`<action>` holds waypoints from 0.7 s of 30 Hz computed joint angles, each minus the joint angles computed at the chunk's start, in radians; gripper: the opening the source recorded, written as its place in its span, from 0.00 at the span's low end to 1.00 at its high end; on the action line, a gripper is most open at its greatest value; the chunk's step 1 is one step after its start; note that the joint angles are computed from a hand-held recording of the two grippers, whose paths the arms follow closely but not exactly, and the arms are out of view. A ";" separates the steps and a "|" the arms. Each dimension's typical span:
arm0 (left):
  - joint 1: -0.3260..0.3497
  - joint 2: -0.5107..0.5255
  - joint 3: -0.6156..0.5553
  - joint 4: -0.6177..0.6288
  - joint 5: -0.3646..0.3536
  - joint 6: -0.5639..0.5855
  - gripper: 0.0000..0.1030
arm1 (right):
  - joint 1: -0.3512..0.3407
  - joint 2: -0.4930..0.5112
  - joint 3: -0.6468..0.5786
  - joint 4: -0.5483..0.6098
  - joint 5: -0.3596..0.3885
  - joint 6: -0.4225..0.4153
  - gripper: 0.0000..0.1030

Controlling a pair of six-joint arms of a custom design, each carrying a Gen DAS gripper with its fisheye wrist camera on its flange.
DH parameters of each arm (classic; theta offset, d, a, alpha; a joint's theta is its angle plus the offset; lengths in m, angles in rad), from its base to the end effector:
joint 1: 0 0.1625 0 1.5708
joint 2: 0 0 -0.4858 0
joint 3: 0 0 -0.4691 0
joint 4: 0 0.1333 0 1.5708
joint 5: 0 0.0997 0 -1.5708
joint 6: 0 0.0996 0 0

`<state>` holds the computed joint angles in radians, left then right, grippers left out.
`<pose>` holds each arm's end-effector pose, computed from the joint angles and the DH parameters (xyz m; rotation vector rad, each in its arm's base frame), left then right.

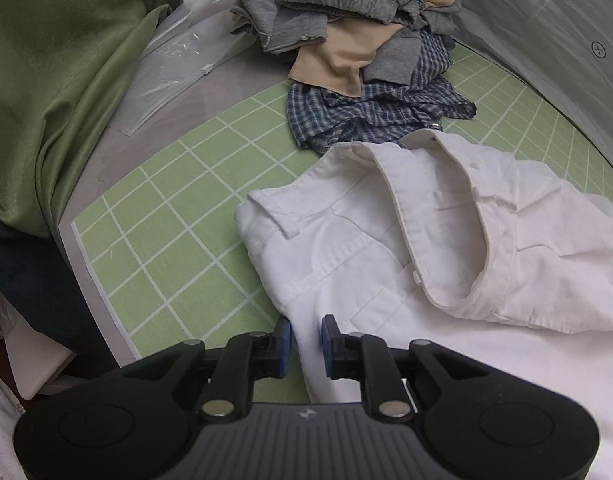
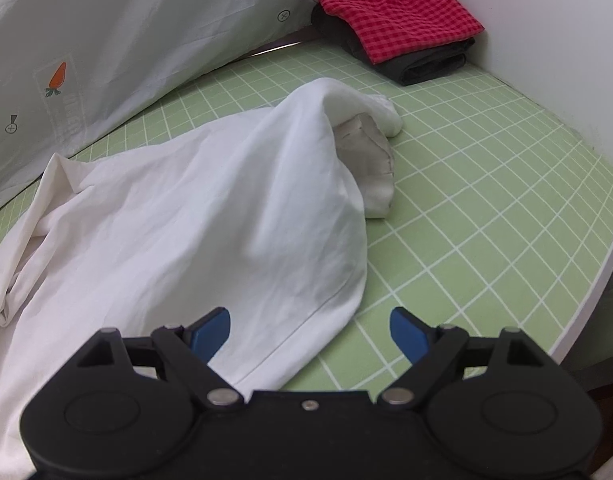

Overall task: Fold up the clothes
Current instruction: 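Lift the white shirt fabric with the right gripper and smooth it flat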

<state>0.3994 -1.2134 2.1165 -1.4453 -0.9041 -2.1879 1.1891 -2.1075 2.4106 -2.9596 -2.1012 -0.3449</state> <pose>-0.3340 -0.3525 0.1235 -0.6478 1.9876 -0.8321 -0.0429 -0.3295 0.4881 -0.3833 -2.0965 0.9830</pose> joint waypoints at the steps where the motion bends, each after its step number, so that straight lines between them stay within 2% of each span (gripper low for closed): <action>1: -0.003 0.010 -0.015 0.022 0.003 -0.002 0.34 | -0.007 0.001 -0.004 -0.009 0.007 -0.001 0.86; 2: -0.006 0.020 -0.030 0.045 0.006 -0.004 0.38 | -0.014 0.001 -0.008 -0.018 0.014 -0.002 0.86; 4: -0.013 0.058 -0.080 0.132 0.023 -0.022 0.54 | -0.040 0.002 -0.018 -0.037 0.035 0.001 0.86; 7: -0.018 0.123 -0.160 0.240 0.062 -0.039 0.65 | -0.088 0.003 -0.035 -0.077 0.063 0.007 0.86; 9: -0.016 0.157 -0.195 0.234 0.102 0.004 0.72 | -0.123 0.011 -0.051 -0.108 0.076 0.011 0.87; 12: -0.002 0.200 -0.211 0.089 0.156 0.163 0.78 | -0.154 0.051 -0.087 -0.155 0.058 0.008 0.90; 14: 0.015 0.235 -0.219 -0.033 0.154 0.271 0.78 | -0.178 0.079 -0.113 -0.176 0.072 -0.005 0.90; 18: 0.058 0.324 -0.253 -0.286 0.117 0.493 0.78 | -0.218 0.130 -0.170 -0.165 0.153 -0.019 0.88; 21: 0.088 0.391 -0.296 -0.387 0.077 0.636 0.78 | -0.233 0.161 -0.205 -0.145 0.248 0.000 0.82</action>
